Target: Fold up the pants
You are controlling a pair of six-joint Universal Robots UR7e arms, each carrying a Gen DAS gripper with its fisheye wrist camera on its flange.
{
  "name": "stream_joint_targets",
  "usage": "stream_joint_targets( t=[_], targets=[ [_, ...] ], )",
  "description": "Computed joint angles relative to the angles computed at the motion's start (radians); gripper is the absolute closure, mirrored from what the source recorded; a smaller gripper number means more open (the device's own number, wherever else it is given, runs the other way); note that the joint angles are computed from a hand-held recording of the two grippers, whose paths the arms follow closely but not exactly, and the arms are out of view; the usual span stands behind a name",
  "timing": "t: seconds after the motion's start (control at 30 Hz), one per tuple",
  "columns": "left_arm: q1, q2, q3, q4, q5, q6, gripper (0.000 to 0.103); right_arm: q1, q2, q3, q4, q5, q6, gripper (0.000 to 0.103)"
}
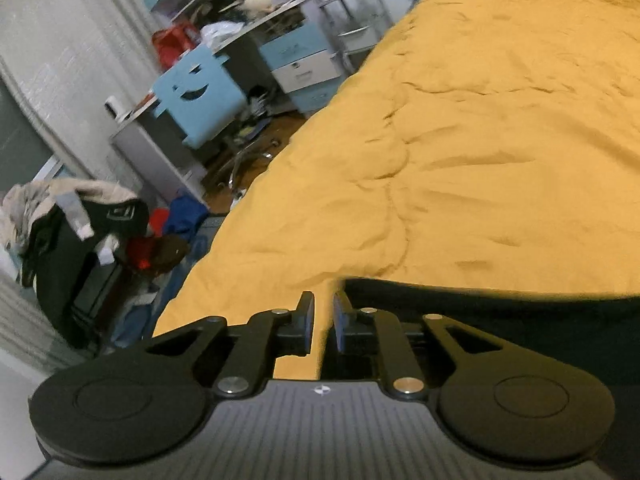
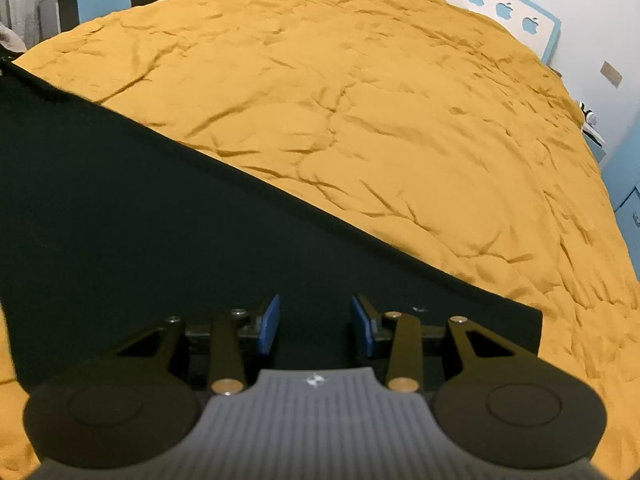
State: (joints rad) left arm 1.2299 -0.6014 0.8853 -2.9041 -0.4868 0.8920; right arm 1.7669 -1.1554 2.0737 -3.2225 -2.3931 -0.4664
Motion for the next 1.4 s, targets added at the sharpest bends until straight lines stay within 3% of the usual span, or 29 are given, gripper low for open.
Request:
stream_joint_targets(
  t=[0.1,0.17,0.33,0.47,0.63,0.87,1.13,1.2,1.27,1.4],
  targets=[
    [-0.004,-0.051,0.054,0.020,-0.003,-0.118,0.085,0.025,0.000,-0.009,0.032,0.012,0.021,0.067],
    [-0.008,-0.136,0.146,0.104,-0.034,-0.276,0.085,0.041,0.001,-0.013,0.057,0.022,0.040,0.067],
    [0.017,-0.318,0.273,0.430,-0.205,-0.734,0.085,0.076,0.003,-0.018,0.133,0.053,0.118,0.067],
    [0.057,-0.382,0.332,0.484,-0.351,-0.921,0.085,0.106,-0.010,-0.005,0.195,0.088,0.204,0.067],
    [0.083,-0.399,0.362,0.468,-0.403,-1.001,0.082,0.156,-0.020,0.007,0.279,0.103,0.282,0.068],
    [0.112,-0.406,0.358,0.454,-0.495,-1.103,0.082,0.216,0.023,-0.009,0.355,0.133,0.279,0.069],
    [0.129,-0.397,0.352,0.436,-0.506,-1.133,0.082,0.201,0.056,-0.008,0.433,0.144,0.257,0.083],
    [0.132,-0.391,0.347,0.430,-0.500,-1.138,0.082,0.189,0.046,-0.005,0.442,0.155,0.263,0.092],
    [0.132,-0.381,0.335,0.434,-0.485,-1.140,0.081,0.180,0.038,-0.009,0.455,0.165,0.271,0.098],
    [0.115,-0.366,0.323,0.438,-0.417,-1.139,0.080,0.162,0.019,-0.011,0.474,0.199,0.280,0.100]
  ],
)
